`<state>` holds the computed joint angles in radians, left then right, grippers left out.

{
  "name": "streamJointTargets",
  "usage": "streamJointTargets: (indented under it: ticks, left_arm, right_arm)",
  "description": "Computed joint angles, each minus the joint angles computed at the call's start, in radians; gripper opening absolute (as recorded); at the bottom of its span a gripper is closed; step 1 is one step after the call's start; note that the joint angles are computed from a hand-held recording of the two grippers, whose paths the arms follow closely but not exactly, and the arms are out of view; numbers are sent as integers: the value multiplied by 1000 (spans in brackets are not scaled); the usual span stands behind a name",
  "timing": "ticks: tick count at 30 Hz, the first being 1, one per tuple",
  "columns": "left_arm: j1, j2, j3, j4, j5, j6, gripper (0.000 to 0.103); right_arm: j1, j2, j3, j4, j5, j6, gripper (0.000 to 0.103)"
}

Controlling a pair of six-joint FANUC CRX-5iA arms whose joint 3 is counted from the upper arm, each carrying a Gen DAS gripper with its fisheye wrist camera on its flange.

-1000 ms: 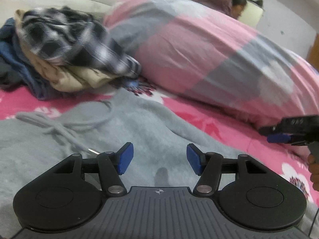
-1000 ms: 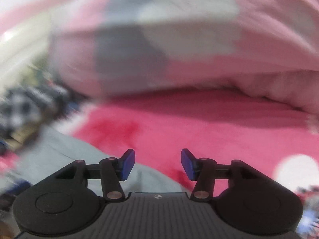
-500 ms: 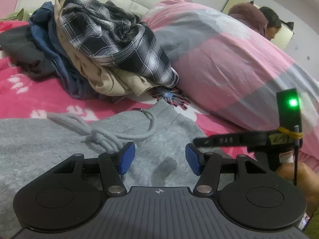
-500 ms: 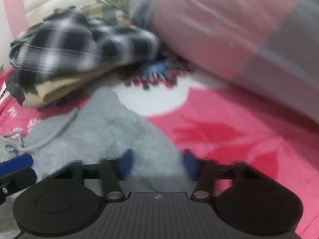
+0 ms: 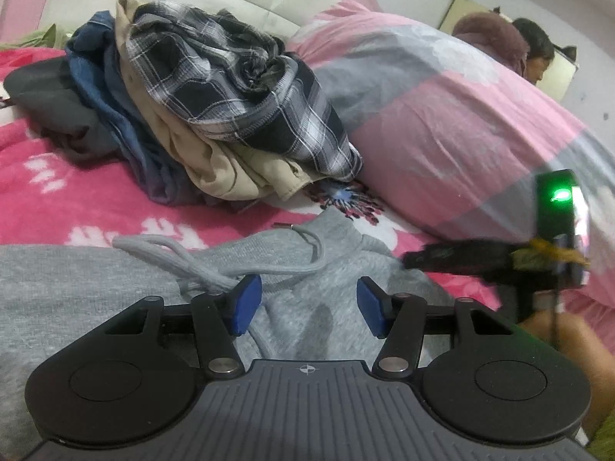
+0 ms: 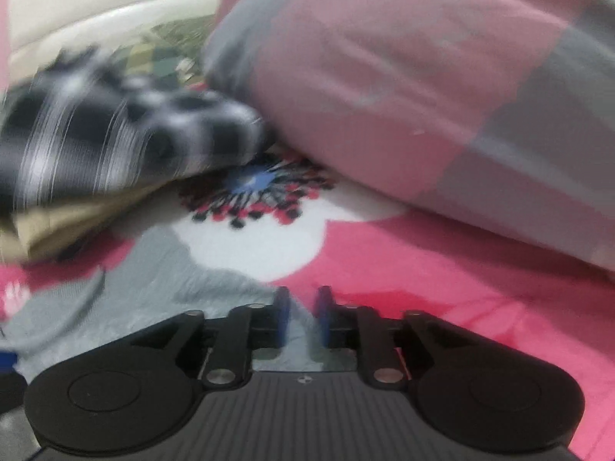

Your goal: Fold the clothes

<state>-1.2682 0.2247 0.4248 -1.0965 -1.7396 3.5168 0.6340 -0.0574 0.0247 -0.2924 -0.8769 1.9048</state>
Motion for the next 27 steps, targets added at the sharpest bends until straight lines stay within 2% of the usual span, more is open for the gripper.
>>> streamJointTargets:
  ticks: [3, 6, 7, 8, 10, 14, 17, 19, 25, 27]
  left_arm:
    - [-9, -5, -5, -11, -17, 30, 56]
    - [-11, -2, -2, -15, -45, 42, 52]
    - [-11, 0, -1, -16, -53, 48, 52]
    - [-11, 1, -1, -16, -58, 53, 50]
    - [-10, 3, 1, -17, -65, 56, 50]
    - [-14, 8, 8, -26, -79, 51, 50]
    - [-17, 7, 10, -29, -83, 51, 51]
    - [-19, 5, 9, -30, -82, 50, 52]
    - [-18, 34, 48, -45, -116, -12, 55]
    - [-29, 59, 82, -72, -160, -38, 63]
  right_arm:
    - [-90, 7, 84, -152, -81, 12, 20]
    - [-164, 53, 187, -351, -256, 138, 19]
    - [-160, 75, 214, -379, -317, 174, 19]
    - [-134, 91, 222, -371, -349, 191, 19]
    - [-34, 99, 184, -254, -308, 175, 19]
    - [20, 89, 123, -208, -160, 63, 19]
    - [18, 71, 117, -158, -138, -18, 19]
    - [-22, 45, 120, -150, -154, -41, 19]
    - [-261, -75, 129, -156, -256, -52, 19]
    - [-349, -133, 122, -134, -275, -56, 20]
